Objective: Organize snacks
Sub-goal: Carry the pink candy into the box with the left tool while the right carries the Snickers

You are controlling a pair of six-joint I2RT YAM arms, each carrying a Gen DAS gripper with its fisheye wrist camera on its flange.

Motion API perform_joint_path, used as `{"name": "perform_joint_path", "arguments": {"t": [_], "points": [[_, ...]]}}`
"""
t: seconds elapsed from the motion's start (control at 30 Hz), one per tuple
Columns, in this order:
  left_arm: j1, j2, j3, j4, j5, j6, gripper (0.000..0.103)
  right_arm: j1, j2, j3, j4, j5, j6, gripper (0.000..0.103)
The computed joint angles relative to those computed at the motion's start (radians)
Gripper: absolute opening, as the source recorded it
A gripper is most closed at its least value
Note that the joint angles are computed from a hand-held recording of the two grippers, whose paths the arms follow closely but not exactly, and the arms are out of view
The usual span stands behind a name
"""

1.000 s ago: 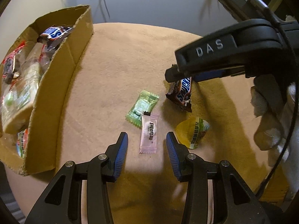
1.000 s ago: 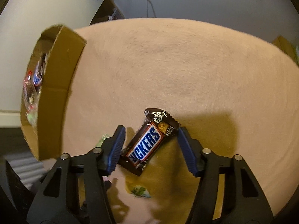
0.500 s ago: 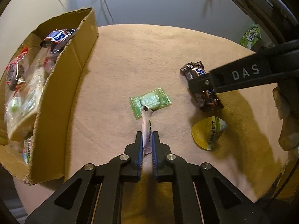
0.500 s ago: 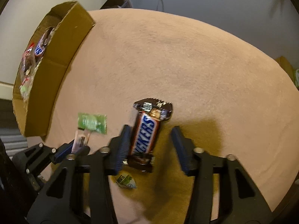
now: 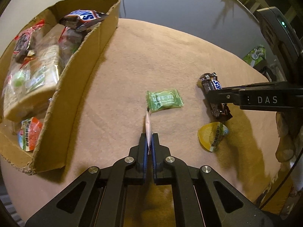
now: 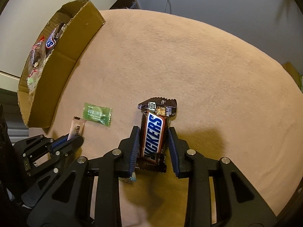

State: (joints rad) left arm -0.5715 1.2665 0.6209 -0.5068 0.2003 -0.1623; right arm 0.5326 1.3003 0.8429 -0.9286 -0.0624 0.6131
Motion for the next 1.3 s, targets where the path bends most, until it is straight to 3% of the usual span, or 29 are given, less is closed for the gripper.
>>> {"name": "perform_joint_path", "arguments": {"t": [0.17,0.43,0.63,1.0,1.3], "points": [[0.088,-0.032,-0.034,-0.006,0.052,0.049,0.003,-0.01,-0.012,-0.015,0.013,-0.002,-0.004,0.031],[0.253,-0.168,-0.008,-0.166,0.115,0.161,0.003,0.022,-0.036,0.025,-0.016,0.023,-0.002,0.031],[0.313,-0.184,0.042,-0.191,0.14,0.188,0.003,0.035,-0.038,0.099,-0.051,0.036,-0.018,0.031],[0.473,-0.188,0.1,-0.223,0.172,0.26,0.003,0.091,0.08,0.324,-0.07,0.044,-0.061,0.031],[0.572,-0.144,0.146,-0.212,0.176,0.309,0.003,0.112,0.277,0.564,-0.079,0.051,-0.123,0.031]]}}
